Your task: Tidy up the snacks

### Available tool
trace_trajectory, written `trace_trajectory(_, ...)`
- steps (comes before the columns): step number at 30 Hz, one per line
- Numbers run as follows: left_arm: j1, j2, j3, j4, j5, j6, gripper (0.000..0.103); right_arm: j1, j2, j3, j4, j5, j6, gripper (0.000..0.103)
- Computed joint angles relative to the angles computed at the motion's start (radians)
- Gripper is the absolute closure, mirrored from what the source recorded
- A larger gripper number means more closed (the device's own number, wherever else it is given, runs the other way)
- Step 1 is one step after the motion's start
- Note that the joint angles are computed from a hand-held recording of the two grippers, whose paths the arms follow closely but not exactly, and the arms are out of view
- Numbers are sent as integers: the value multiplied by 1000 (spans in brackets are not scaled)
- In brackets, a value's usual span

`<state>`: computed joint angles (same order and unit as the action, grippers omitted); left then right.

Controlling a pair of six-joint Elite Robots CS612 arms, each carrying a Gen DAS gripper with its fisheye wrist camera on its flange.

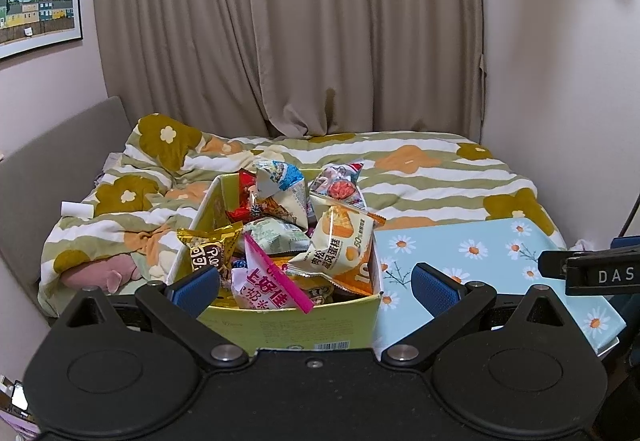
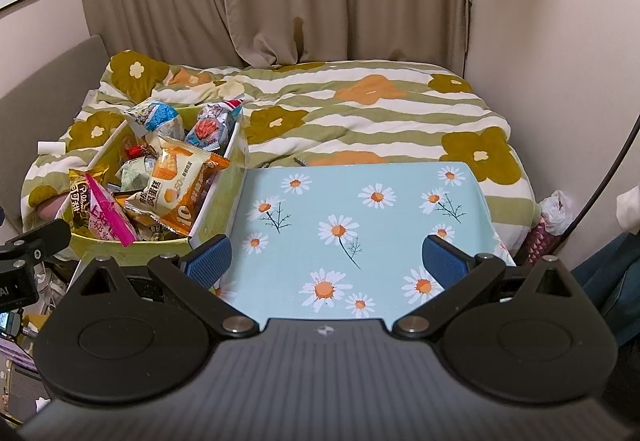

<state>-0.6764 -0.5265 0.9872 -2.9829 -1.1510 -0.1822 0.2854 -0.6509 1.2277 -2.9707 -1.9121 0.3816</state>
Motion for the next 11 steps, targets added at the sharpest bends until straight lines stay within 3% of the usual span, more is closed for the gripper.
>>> trace_trajectory(11, 6, 2, 5, -25, -3, 8, 0, -2, -1, 3, -3, 2, -3, 0)
